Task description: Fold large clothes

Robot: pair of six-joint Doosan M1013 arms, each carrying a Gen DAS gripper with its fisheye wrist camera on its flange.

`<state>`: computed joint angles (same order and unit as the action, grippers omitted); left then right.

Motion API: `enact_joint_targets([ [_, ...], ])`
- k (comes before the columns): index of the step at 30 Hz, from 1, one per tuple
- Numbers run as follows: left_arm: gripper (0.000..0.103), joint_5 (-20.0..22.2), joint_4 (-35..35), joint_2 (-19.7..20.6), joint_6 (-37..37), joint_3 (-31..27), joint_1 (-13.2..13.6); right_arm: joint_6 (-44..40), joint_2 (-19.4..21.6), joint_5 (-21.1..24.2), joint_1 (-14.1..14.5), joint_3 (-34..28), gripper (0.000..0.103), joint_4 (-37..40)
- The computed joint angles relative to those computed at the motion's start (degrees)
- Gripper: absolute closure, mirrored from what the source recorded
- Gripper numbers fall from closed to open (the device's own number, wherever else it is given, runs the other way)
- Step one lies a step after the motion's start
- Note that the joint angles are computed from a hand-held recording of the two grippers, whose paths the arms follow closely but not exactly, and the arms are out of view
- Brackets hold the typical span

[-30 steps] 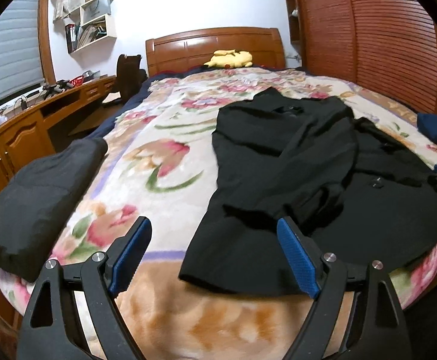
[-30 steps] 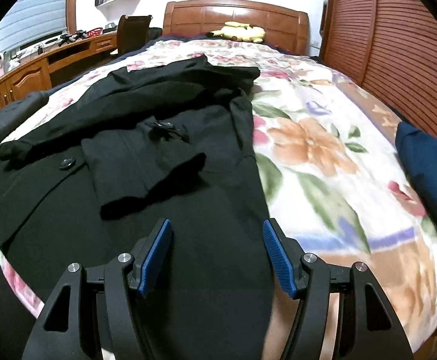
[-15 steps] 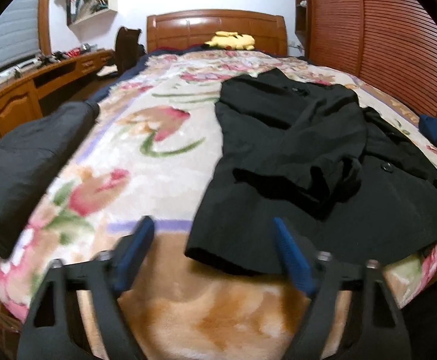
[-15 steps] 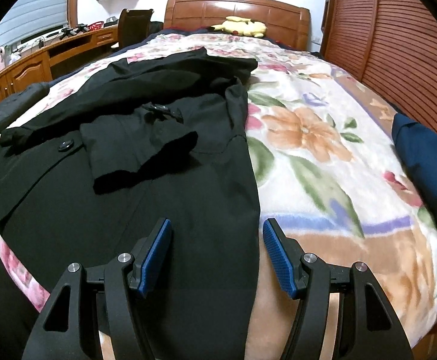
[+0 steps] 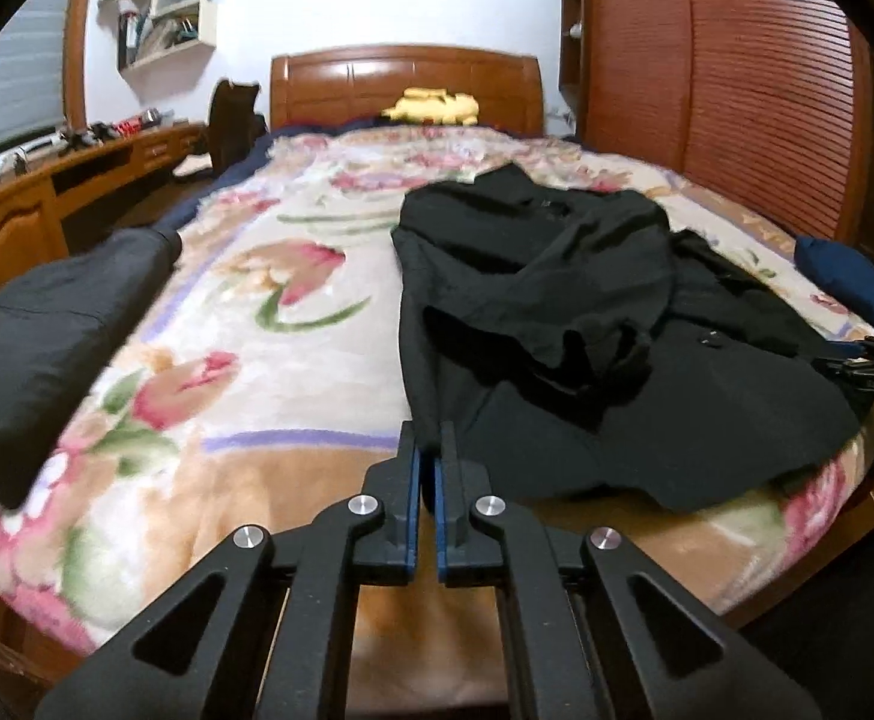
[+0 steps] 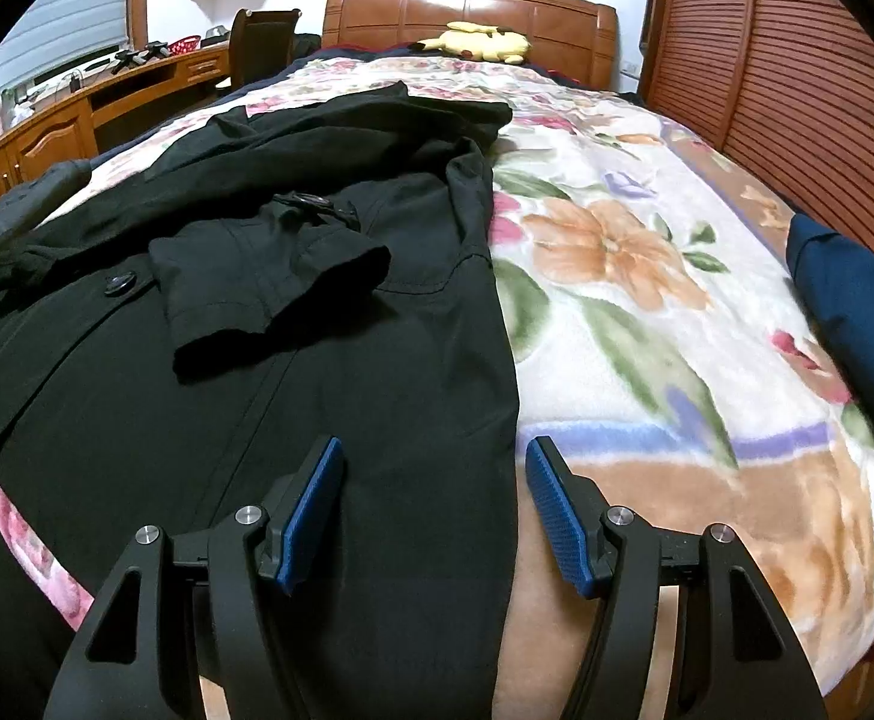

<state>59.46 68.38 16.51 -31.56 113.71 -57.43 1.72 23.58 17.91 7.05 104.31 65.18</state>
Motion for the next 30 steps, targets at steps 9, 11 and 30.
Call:
enact_joint_targets([
  [9,0.103,3.87,-1.28,-0.41,0.19,0.75,-0.86,0.29,0.03,1.69,-0.60,-0.06,0.038,0.14],
  [11,0.103,3.00,-1.79,-0.62,0.00,1.09,-0.41,-0.31,0.04,1.58,-0.56,0.03,0.038,0.73],
  [30,0.032,-4.89,0.62,-1.73,-4.54,3.29,3.28,4.20,-0.72,1.89,-0.44,0.20,0.038,-5.08],
])
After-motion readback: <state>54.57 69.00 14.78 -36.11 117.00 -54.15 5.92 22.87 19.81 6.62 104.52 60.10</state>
